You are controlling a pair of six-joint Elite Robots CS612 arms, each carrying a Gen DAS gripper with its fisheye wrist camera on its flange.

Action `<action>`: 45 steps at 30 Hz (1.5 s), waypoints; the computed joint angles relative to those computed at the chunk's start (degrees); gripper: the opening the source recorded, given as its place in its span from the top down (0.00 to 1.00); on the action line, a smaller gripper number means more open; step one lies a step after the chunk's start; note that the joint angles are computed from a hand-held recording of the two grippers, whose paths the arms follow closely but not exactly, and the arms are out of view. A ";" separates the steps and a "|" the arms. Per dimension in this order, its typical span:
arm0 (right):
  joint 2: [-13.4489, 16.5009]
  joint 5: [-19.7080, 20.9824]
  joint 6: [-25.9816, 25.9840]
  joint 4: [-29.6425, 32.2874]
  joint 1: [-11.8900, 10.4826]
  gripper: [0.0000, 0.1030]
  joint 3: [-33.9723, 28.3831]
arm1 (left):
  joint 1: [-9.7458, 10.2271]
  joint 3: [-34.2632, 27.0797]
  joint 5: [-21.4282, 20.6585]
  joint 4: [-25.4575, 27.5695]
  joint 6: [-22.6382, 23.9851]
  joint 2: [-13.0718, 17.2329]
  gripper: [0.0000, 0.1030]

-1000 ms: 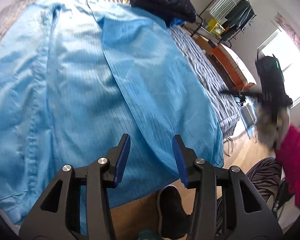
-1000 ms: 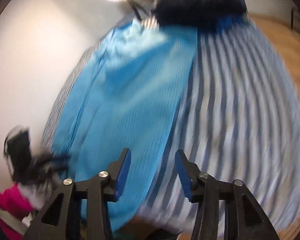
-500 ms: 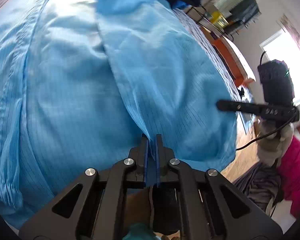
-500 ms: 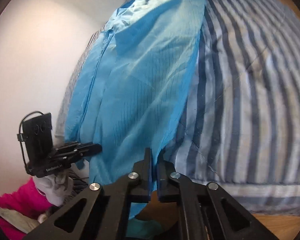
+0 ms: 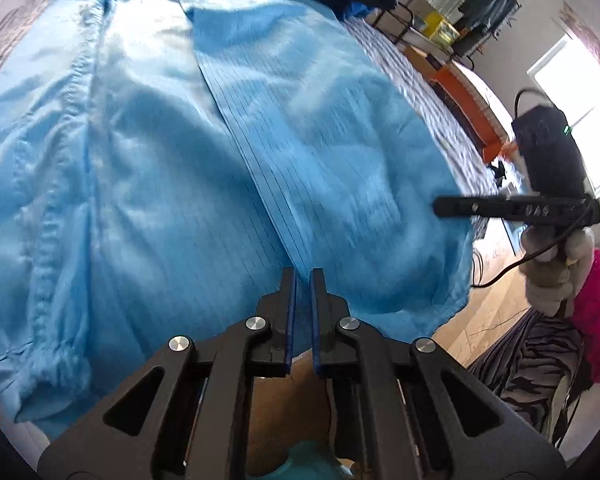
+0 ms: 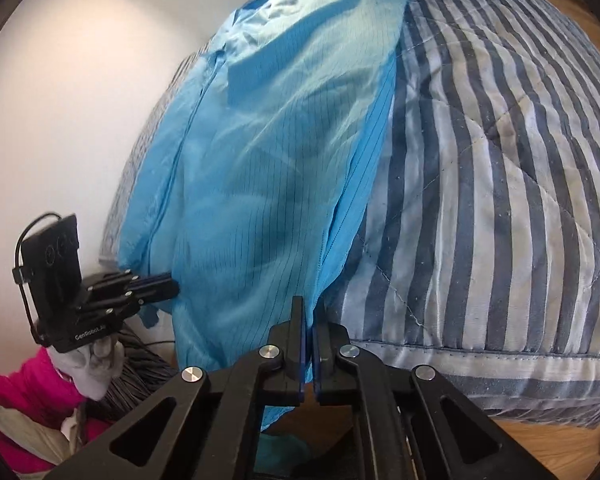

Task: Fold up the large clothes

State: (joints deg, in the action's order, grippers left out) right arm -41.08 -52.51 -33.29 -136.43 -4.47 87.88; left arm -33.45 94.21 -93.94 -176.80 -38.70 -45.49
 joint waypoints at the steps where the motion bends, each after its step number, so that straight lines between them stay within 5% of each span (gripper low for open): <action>1: -0.13 0.29 -0.88 0.31 -0.07 0.95 0.16 | -0.27 0.65 1.27 -0.56 -0.13 -0.58 0.96; 5: -0.94 2.17 -2.67 -0.39 -0.77 0.65 1.24 | -1.49 2.48 6.55 -2.54 0.57 -2.80 0.96; 12: -0.89 6.38 6.71 -11.20 -3.44 0.67 0.98 | -2.76 -3.24 4.37 0.94 8.11 -1.43 0.94; 15: -0.40 6.54 10.34 -12.66 -4.40 0.71 0.44 | -3.72 -8.30 4.63 5.63 13.89 0.87 0.47; 16: -0.16 7.28 10.28 -11.28 -4.65 0.71 0.15 | -4.09 -9.06 7.27 7.56 13.67 1.21 0.45; 23: 0.37 10.13 -0.55 4.92 -4.32 0.80 -1.94 | -2.43 -4.56 10.65 8.98 -2.21 -0.12 0.45; 26: 0.78 9.12 -4.05 9.19 -3.55 0.88 -2.92 | -0.14 -4.52 2.81 6.28 -8.45 1.19 0.45; 27: 0.84 8.07 -4.40 9.30 -3.21 0.90 -3.00 | 0.45 -4.88 0.74 5.22 -9.94 1.90 0.59; 28: 0.87 7.19 -4.59 9.46 -2.96 0.93 -3.07 | 0.70 -5.38 -0.30 5.41 -10.42 2.41 0.89; 29: 0.98 6.60 -4.87 10.03 -2.71 0.96 -3.33 | 0.71 -5.96 -0.49 6.55 -10.28 2.67 0.99; 36: 0.82 5.55 -8.31 11.29 -1.49 0.98 -3.57 | -0.61 -5.56 5.05 8.21 -6.25 1.71 1.00; 39: 0.34 5.52 -7.03 7.83 -1.68 0.87 -2.67 | -0.78 -5.19 5.37 9.76 -4.94 1.10 0.98; 41: -0.50 6.77 -4.81 1.94 -2.57 0.68 -0.91 | -1.20 -4.55 7.48 10.27 -5.24 0.29 0.96; 45: -0.97 8.34 1.08 -7.35 -4.25 0.63 0.70 | -2.68 -3.07 11.65 7.54 -4.61 -1.63 0.96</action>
